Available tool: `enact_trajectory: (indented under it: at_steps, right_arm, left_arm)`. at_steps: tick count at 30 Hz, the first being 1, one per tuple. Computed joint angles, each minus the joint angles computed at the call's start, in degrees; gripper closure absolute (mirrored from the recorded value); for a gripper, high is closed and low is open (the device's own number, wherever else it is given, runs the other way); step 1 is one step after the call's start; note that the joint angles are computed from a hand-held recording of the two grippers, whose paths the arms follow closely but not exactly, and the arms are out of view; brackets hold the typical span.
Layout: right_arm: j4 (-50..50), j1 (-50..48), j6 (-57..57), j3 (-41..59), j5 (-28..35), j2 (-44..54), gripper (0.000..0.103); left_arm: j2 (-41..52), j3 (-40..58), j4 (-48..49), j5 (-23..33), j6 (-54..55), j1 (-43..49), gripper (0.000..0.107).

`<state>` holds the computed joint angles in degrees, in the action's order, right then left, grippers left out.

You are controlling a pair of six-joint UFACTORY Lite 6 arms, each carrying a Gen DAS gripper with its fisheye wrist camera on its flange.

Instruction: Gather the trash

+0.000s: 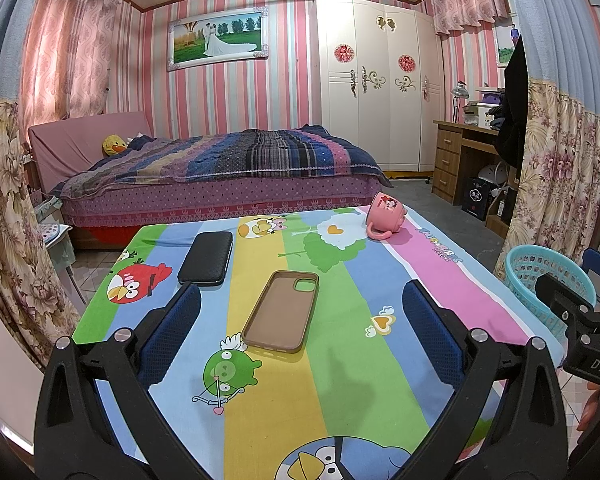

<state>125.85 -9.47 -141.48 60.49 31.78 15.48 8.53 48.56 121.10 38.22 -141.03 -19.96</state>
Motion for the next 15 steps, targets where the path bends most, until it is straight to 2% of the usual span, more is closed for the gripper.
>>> enact_trajectory:
  at_steps: [15]
  right_arm:
    - [0.3, 0.1, -0.3, -0.1, 0.0, 0.0, 0.005]
  left_arm:
    - [0.1, -0.1, 0.0, 0.2, -0.1, -0.1, 0.009]
